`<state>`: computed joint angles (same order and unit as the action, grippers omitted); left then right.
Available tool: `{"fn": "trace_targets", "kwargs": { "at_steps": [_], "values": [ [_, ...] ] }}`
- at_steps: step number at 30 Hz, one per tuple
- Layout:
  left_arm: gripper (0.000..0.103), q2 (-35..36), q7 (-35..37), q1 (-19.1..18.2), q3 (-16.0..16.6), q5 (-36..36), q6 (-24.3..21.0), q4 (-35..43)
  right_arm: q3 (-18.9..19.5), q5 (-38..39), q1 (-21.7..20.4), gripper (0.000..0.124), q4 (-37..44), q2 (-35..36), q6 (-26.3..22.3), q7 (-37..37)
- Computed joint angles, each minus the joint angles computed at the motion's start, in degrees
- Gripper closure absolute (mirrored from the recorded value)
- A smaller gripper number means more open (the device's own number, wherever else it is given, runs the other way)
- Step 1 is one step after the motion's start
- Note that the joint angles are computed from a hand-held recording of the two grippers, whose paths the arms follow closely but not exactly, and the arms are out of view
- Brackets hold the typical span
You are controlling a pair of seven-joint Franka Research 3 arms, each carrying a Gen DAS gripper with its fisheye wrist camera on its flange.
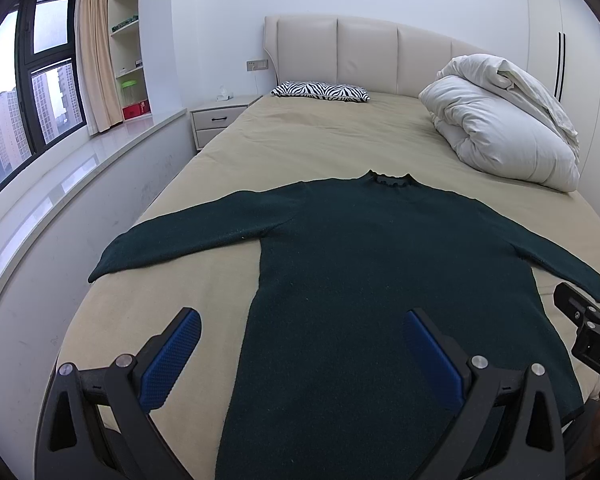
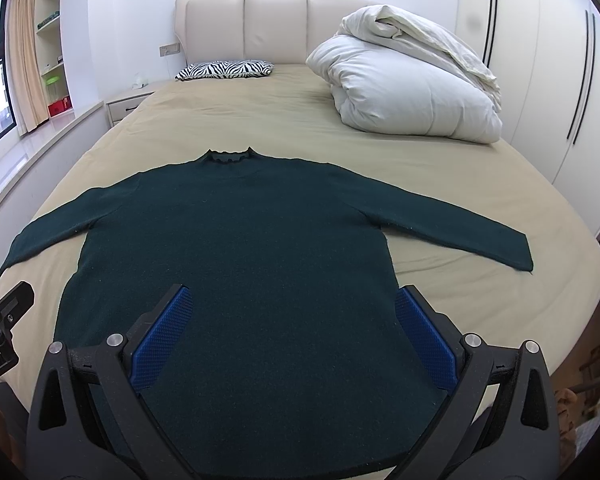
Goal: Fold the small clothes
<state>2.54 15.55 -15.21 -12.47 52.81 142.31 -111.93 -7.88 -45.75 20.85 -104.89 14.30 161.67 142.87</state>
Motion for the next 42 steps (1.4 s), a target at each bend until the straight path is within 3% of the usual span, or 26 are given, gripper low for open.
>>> {"fn": "trace_targets", "kwargs": {
  "at_steps": [42],
  "values": [
    [0.000, -0.1, -0.8, 0.1, 0.0, 0.7, 0.7, -1.0, -0.1, 0.1, -0.1, 0.021, -0.6, -0.1, 0.5, 0.1]
  ]
}}
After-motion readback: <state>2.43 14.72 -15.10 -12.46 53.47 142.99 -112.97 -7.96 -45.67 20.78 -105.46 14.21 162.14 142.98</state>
